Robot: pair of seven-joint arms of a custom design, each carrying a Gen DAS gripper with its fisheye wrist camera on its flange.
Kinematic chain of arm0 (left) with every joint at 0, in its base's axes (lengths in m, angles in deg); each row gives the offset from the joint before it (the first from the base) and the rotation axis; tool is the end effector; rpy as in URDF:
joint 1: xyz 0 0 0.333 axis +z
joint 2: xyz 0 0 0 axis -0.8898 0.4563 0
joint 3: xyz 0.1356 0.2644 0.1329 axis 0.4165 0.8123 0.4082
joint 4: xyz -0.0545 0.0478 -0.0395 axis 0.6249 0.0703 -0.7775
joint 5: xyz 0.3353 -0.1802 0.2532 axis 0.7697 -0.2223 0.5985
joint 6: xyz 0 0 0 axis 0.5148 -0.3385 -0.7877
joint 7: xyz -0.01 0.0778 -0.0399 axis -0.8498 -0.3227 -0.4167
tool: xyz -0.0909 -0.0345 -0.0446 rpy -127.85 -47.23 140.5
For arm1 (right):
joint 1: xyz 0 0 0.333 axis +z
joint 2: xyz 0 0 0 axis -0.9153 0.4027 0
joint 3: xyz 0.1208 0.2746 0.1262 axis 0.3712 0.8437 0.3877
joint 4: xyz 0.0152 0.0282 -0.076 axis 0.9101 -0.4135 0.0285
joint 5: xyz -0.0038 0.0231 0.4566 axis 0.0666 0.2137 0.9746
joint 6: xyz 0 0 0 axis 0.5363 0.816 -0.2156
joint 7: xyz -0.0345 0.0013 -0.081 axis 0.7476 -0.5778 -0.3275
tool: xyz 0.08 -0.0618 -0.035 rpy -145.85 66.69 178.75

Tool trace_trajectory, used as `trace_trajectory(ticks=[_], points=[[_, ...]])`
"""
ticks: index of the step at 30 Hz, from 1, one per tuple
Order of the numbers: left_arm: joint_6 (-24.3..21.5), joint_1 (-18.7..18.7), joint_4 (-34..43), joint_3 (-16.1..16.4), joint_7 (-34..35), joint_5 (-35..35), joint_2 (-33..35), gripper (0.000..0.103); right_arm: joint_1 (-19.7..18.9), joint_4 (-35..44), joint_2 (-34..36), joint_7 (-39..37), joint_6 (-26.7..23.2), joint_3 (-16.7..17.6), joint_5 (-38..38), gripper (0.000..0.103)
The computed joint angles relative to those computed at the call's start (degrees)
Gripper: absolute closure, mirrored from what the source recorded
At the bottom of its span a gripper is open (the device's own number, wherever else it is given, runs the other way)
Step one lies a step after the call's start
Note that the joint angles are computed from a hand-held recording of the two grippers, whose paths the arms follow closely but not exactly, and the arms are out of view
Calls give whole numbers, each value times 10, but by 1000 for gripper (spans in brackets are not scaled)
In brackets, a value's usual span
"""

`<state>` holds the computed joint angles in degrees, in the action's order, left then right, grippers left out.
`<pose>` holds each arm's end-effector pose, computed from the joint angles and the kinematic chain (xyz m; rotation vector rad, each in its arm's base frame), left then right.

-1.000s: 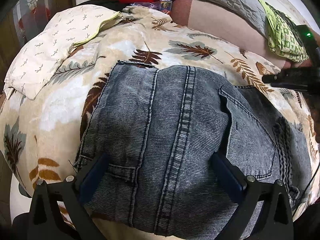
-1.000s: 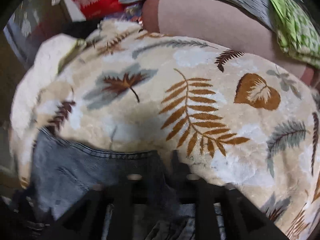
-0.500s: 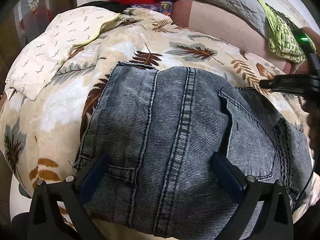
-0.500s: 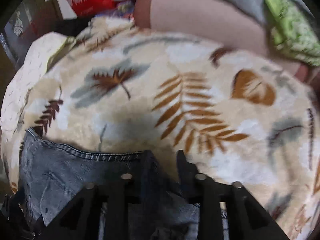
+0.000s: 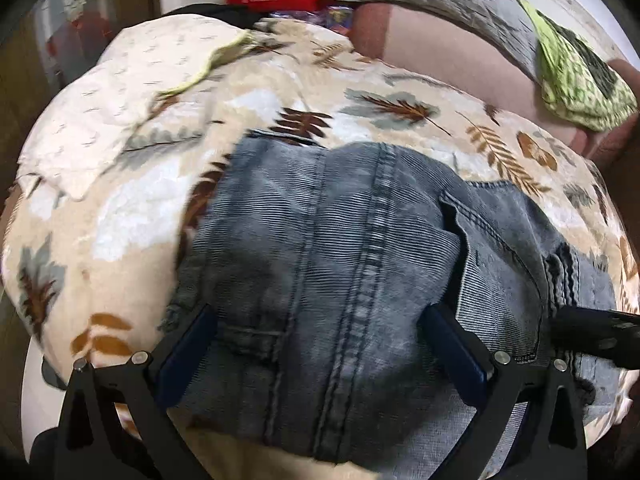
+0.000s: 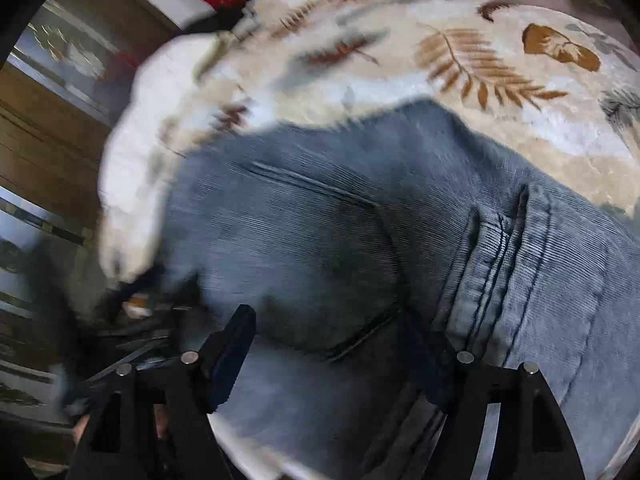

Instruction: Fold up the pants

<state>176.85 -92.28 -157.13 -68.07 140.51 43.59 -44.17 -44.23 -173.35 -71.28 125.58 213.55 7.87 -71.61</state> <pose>0.6123 -0.4769 0.4755 -1.6544 2.2019 -0.7332 0.5588 0.2970 0.5038 -1.5884 2.0259 -0.0051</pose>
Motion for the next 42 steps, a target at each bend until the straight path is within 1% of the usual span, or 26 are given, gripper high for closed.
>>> trace_trajectory(ticks=[2,3,4,6,7,8,10,12,14,15,17,19,20,21,22,24,25,26,27,29,31,35,36,38,40,42], points=[[-2,-4,-9,5,-14,11,-12,0,-3,-23,-32,53,18,9,-53,26],[-1,-5,-14,6,-20,19,-18,0,-1,-36,-48,65,28,12,-64,26],[0,-5,-17,6,-24,24,-23,0,7,-51,-58,61,46,11,-52,26],[-2,-5,-22,6,-30,37,-30,0,42,-71,-66,-3,72,-9,39,25],[-7,-6,-23,6,-36,45,-33,0,65,-70,-55,-60,74,-24,109,24],[-11,-4,-25,4,-36,47,-36,0,76,-67,-42,-102,71,-32,161,24],[-12,2,-34,1,-38,46,-47,0,66,-59,-22,-98,46,-24,177,24],[-6,7,-49,1,-50,53,-60,0,57,-68,-28,-86,75,-11,173,24],[-12,14,-61,1,-68,57,-73,0,60,-73,-37,-107,91,-9,197,24],[-13,21,-66,-2,-72,49,-77,0,55,-77,-44,-88,99,-3,174,24],[-13,31,-73,-8,-73,35,-83,0,41,-94,-62,-30,117,13,98,24],[-3,41,-91,-9,-85,26,-96,0,13,-127,-99,72,140,40,-13,24],[0,44,-97,-10,-93,24,-100,0,-20,-148,-121,146,157,69,-92,24],[-1,49,-100,-12,-94,15,-101,0,-39,-160,-134,188,165,84,-136,24],[0,56,-103,-16,-90,-4,-102,0,-74,-176,-158,251,168,112,-196,24],[24,68,-119,-20,-94,-41,-109,0,-155,-200,-207,369,158,176,-311,24],[43,76,-130,-24,-93,-70,-113,0,-196,-211,-242,423,134,213,-366,24],[54,81,-137,-28,-90,-94,-114,0,-226,-218,-277,476,88,245,-418,24],[56,84,-136,-32,-84,-117,-112,0,-239,-224,-296,497,68,257,-431,22],[49,89,-126,-41,-58,-160,-100,0,-252,-246,-336,556,54,264,-461,18],[52,91,-123,-49,-37,-204,-92,0,-243,-260,-349,577,50,246,-470,15],[73,103,-131,-67,5,-314,-89,0,-201,-277,-331,587,72,195,-472,15],[78,110,-132,-75,25,-355,-86,0,-196,-275,-321,591,80,187,-478,15],[74,115,-129,-79,41,-405,-80,0,-174,-282,-320,592,84,169,-486,15],[77,117,-126,-82,55,-441,-74,0,-163,-283,-317,605,86,164,-501,15],[78,114,-116,-81,60,-454,-64,1,-156,-280,-307,608,88,155,-513,15]])
